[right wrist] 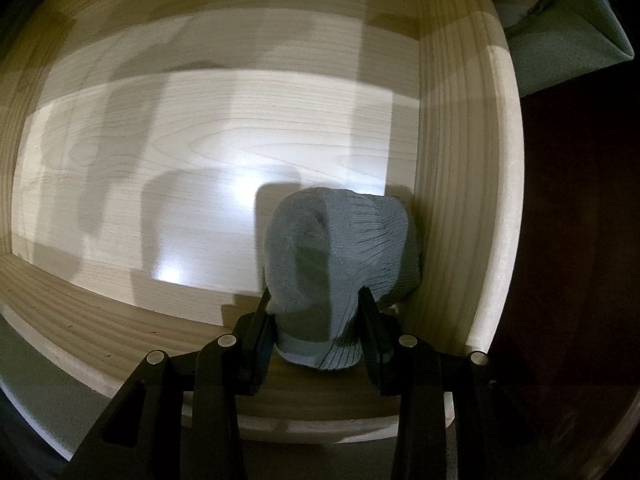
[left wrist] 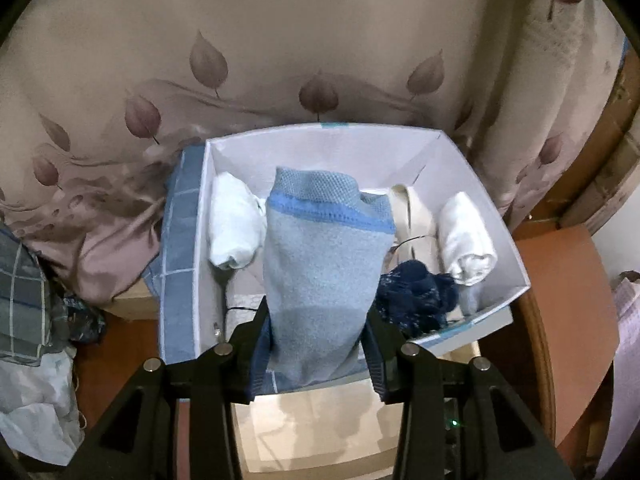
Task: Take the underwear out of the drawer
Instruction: 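Carry the light blue sock with the left tool over the white box, then lower the light blue sock into the box and open the left tool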
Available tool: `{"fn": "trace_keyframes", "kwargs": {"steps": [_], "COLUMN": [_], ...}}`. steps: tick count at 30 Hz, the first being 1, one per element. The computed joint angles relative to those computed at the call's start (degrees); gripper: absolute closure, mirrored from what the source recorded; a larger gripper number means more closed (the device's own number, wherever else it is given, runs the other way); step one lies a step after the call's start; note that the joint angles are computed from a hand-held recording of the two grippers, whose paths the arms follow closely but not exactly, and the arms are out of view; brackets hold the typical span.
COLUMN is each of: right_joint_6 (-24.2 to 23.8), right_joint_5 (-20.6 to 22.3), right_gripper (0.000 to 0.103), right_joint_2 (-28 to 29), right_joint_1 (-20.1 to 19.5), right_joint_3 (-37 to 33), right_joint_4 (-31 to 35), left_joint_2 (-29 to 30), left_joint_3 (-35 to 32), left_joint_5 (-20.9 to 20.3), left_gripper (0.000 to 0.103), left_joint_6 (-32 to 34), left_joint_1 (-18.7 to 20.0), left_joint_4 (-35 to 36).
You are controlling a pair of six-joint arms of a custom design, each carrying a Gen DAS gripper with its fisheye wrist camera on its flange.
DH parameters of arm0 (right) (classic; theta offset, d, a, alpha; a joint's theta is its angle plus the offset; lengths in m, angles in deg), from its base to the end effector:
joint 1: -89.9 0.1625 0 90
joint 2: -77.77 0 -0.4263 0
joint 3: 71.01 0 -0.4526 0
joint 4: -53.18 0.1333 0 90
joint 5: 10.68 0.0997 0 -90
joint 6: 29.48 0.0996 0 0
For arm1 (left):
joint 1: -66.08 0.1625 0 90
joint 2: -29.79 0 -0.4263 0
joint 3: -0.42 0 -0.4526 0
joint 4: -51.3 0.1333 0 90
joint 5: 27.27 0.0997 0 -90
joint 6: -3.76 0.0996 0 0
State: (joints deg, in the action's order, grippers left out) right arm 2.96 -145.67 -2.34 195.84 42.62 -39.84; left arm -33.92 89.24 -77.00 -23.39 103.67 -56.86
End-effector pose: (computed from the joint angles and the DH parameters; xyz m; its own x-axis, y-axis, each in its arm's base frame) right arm 0.1980 -0.4642 0.2212 -0.6177 -0.0107 0.7864 0.1122 0.9885 0.1016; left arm -0.4249 -0.5766 0.2651 -0.7179 0.3041 -0.6262 0.5158 0.8365 -0.1851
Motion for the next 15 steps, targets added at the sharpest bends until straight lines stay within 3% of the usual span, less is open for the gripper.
{"fn": "trace_keyframes", "kwargs": {"steps": [8,15], "right_joint_6": [0.2,0.3], "right_joint_5": [-0.1,-0.1], "right_gripper": [0.069,0.068], "right_joint_2": [0.4,0.4], "right_joint_1": [0.1,0.1], "right_joint_3": [0.2,0.2], "right_joint_4": [-0.3,-0.3], "left_joint_2": [3.6,3.8], "left_joint_3": [-2.1,-2.2], "left_joint_5": [0.1,-0.6], "left_gripper": [0.059,0.053], "left_joint_6": [-3.0,-1.9], "left_joint_1": [1.9,2.3], "left_joint_4": [3.0,2.1]}}
